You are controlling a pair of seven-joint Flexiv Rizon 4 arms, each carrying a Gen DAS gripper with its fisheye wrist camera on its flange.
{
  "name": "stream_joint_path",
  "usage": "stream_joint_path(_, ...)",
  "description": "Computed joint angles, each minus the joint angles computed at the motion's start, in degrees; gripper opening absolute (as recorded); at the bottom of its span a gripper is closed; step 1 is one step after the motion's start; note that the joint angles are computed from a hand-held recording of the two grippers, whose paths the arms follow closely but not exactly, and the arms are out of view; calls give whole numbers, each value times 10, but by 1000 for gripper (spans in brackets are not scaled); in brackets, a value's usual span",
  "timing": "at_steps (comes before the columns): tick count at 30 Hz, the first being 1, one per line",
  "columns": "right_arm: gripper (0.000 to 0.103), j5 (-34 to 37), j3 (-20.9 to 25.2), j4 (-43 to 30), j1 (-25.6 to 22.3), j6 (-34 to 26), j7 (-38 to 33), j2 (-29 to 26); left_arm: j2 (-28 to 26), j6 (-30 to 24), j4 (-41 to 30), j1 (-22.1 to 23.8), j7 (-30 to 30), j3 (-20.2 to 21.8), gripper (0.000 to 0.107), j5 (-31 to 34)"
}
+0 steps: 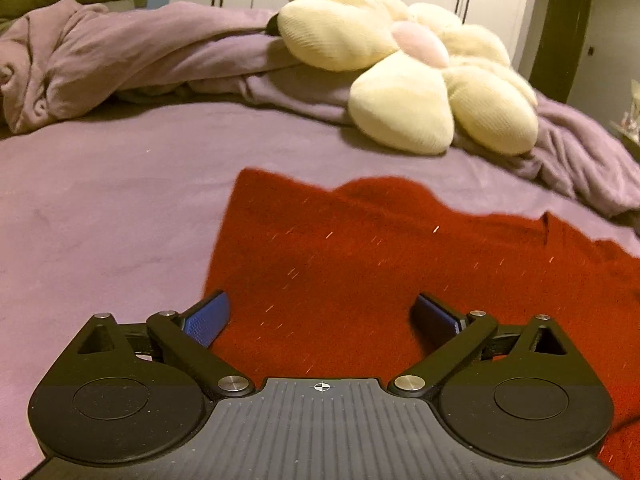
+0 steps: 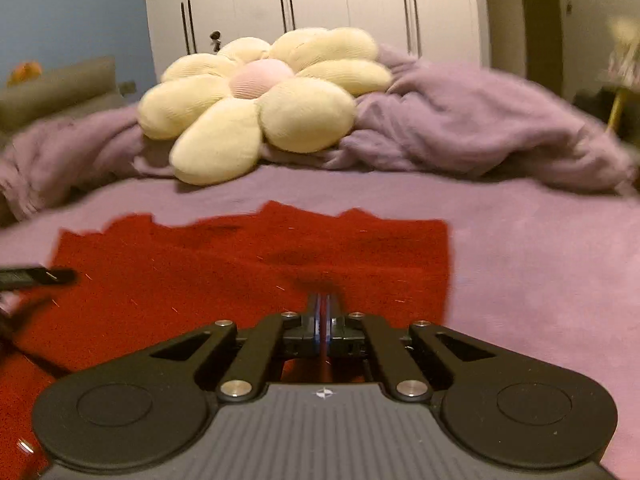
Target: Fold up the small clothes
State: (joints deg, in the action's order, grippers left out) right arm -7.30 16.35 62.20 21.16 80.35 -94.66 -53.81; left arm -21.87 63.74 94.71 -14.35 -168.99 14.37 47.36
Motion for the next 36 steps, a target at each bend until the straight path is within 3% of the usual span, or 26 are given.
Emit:
stream_joint_path(3,0,17,-16,-16,4,-28,43,-1,24,0,36,11,-1,-9,102,-36)
stream_joint_path(6,0,-5,-88,24,40,-42,121,39,63,38,97,26,-5,-21,102,-70)
stream_joint_path(7,10,-8,-87,55,38,-32,125,60,78,50,118,30,5,-27,102,-79)
stream_joint_path(8,25,-4,-67,88,25,-21,115,82,96,55,140,35,26,-36,102,-94)
stream_joint_path(10,39,18,3,156,-24,-9,73,127,139,48,186,35,65,-55,102,-113)
stream_joint_path(12,39,62,86,221,-93,-51,19,178,188,41,237,30,81,-76,102,-119)
stream_joint_path(15,43,153,153,320,-177,-103,-38,263,261,22,310,20,91,-107,102,-145)
stream_joint_path(19,48,250,168,434,-242,-154,-93,379,347,-27,380,9,75,-144,102,-169)
stream_joint_path(21,48,299,170,453,-266,-172,-135,415,375,-32,410,11,73,-150,102,-197)
stream_joint_path(24,50,338,149,447,-270,-198,-146,432,409,-20,449,22,75,-152,102,-228)
stream_joint_path(26,50,351,131,437,-263,-216,-137,433,429,-41,458,43,62,-168,102,-232)
stream_joint_path(28,50,342,111,439,-245,-209,-116,436,443,-14,482,51,63,-162,102,-257)
stream_joint_path(31,51,350,87,422,-226,-232,-110,426,429,89,530,19,121,-119,101,-341)
stream_joint_path(34,52,374,64,400,-216,-270,-115,410,391,166,554,-44,232,-67,98,-446)
stream_joint_path(35,51,384,57,396,-212,-279,-111,408,385,174,558,-59,259,-58,95,-475)
stream_joint_path(36,51,397,51,387,-211,-295,-112,407,380,185,561,-76,287,-47,81,-506)
